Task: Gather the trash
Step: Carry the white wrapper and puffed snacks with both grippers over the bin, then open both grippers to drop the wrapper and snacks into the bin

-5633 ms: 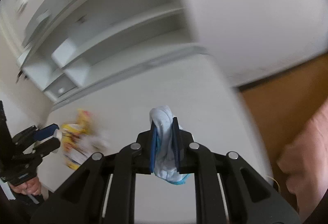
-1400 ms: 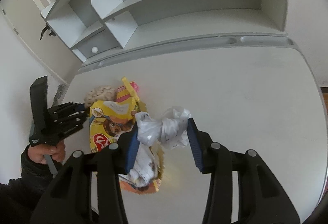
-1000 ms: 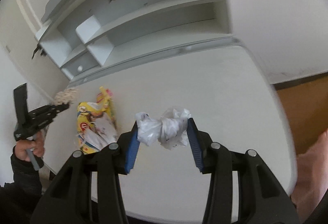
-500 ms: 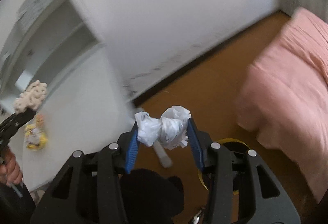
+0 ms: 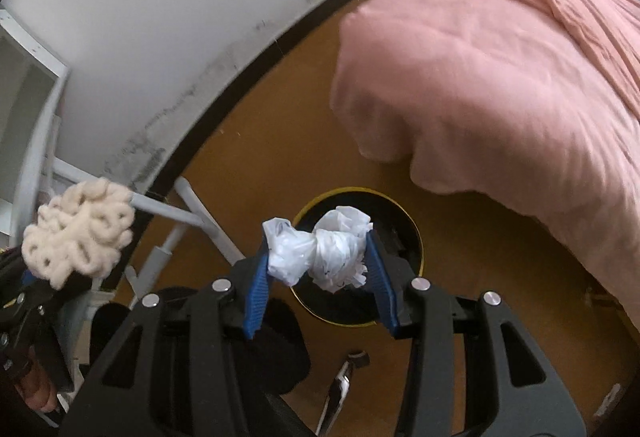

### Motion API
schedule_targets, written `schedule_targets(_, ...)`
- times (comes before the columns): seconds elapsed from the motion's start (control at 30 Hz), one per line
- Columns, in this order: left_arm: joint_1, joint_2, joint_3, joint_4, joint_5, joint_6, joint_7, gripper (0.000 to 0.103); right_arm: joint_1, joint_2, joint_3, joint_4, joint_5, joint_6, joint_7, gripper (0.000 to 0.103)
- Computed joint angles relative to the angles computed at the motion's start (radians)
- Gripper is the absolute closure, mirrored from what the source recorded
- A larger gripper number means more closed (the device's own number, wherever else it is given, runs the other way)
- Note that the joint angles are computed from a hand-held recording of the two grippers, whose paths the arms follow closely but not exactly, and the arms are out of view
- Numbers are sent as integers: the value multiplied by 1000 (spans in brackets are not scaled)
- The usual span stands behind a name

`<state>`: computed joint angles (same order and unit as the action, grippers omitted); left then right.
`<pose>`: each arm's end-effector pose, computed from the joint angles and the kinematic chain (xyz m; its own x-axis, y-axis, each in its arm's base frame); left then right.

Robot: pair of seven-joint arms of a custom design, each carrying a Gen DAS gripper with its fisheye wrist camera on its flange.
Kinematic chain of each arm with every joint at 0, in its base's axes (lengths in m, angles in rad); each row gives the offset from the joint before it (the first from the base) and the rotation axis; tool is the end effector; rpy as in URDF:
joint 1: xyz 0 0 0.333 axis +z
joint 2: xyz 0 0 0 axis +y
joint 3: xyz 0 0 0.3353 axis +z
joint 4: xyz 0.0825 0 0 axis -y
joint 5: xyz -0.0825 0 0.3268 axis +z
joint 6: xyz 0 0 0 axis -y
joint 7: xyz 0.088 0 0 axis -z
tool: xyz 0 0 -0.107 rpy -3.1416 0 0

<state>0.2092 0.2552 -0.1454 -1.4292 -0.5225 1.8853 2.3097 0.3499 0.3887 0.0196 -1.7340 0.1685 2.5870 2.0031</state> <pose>0.6070 0.0144 0.6069 -0.5639 -0.7750 0.2852 -0.7870 0.3997 -0.4699 0.6092 0.2306 0.4545 -0.1218 -0.9398 -0.3192 -0.9138 0.2317 -0.3335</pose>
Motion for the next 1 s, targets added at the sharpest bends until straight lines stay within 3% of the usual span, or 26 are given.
schedule_targets(0.23,-20,44,-14,10,50,-3,-39,89,-25,5,13,-19,43,-15,-41,58)
schedule_targets(0.33,-31,61,-21,19,64,4,-56,89,-23,0,14,-21,49,-14,-48,51)
schedule_targets(0.4,-30,79,-24,41,73,-4,-60,89,-18,-2,10,-19,45,-12,-45,39)
schedule_targets(0.8,-59,109,-48,58,125,-7,-72,87,-7,-46,-22,-81,9,57,40,32)
schedule_targets(0.83,-63,114,-51,60,127,-6,-72,84,-7,-52,-26,-89,4,65,54,32)
schedule_targets(0.9,-76,124,-53,63,143,1,-82,58,-10,-59,-30,-100,-4,79,75,32)
schedule_targets(0.97,-86,126,-56,55,156,23,-87,42,-13,-64,-29,-104,-10,83,87,32)
schedule_targets(1.0,-89,126,-57,53,164,28,-85,41,-15,-65,-28,-105,-11,86,91,32)
